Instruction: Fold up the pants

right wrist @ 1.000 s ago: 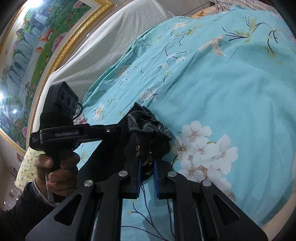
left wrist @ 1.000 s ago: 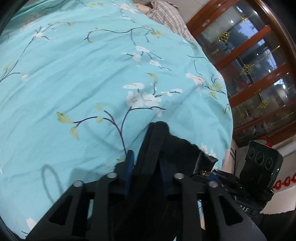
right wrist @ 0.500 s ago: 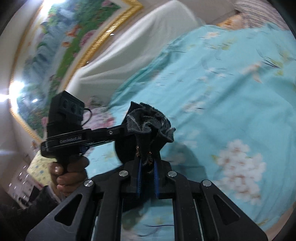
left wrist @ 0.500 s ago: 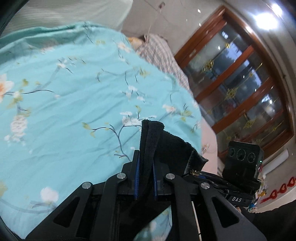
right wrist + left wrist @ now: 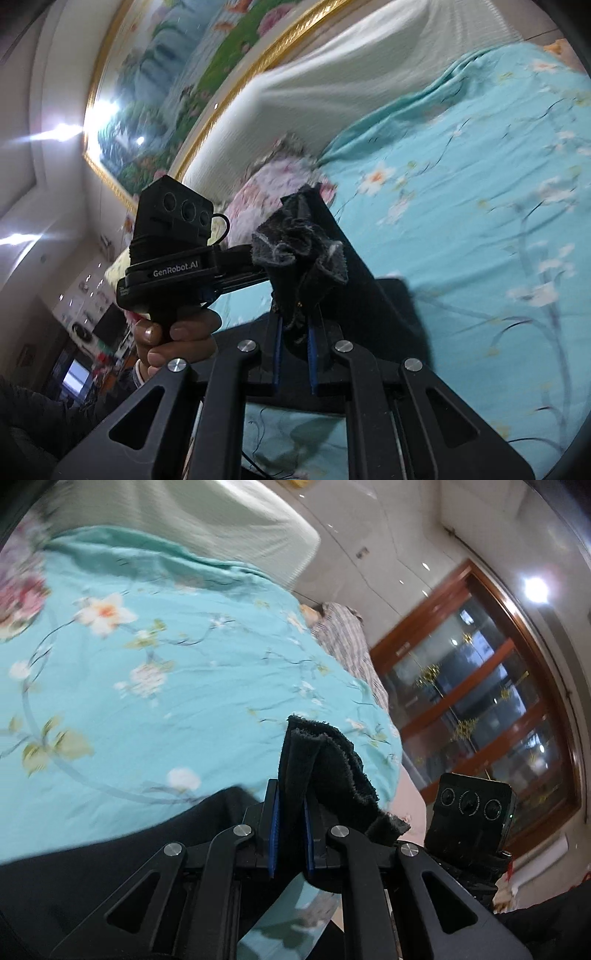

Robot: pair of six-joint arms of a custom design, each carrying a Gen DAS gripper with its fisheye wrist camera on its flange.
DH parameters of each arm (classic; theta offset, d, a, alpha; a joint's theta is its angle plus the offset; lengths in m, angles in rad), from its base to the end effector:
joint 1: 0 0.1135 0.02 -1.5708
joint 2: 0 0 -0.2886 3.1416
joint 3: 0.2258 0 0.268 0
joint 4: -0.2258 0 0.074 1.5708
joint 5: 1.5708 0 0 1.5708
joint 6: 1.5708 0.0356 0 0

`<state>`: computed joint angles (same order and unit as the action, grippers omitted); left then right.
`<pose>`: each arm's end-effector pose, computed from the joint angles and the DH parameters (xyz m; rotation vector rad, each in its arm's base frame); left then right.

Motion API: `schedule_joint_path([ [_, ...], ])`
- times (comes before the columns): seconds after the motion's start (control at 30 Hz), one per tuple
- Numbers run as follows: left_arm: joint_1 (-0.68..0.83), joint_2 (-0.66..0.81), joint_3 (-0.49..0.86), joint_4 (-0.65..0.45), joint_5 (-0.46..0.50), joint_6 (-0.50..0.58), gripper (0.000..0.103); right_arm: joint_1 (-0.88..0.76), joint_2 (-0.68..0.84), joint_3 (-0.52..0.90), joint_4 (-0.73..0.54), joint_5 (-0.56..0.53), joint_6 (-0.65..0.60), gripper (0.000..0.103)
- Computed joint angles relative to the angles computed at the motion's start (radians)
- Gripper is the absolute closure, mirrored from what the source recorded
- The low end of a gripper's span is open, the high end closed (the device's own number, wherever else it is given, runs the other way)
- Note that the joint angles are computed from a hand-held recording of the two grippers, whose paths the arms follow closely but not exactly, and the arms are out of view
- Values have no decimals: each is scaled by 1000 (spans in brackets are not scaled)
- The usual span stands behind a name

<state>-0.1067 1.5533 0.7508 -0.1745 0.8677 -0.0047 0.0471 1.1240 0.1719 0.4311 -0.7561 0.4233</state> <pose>0.2893 -0.0583 0.1755 0.4566 2.3511 -1.1373 0.1810 0.0330 0.1461 -0.0800 2.1073 1.0711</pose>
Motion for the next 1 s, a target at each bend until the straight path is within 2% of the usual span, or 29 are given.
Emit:
schedule_joint_path([
  [0.2,116,46,-68,1,37,58,93,134,200,11,144,65,26,91],
  [0.37,170,118,-102,39,37,69,93,185,338,32,203,94,11,91],
  [0.57,204,168,-129,67,11,80,93,251,424,72,161,158,-27,91],
  [0.77,261,170,-156,48,6,107,95,334,413,117,56,260,-59,89],
  [0.87,293,169,-171,43,1,119,95,364,409,138,1,292,-81,84],
  [0.93,321,160,-185,38,-3,129,95,371,410,147,-16,288,-87,70],
  [1.0,356,141,-206,34,-4,140,95,381,416,151,-15,277,-85,61],
])
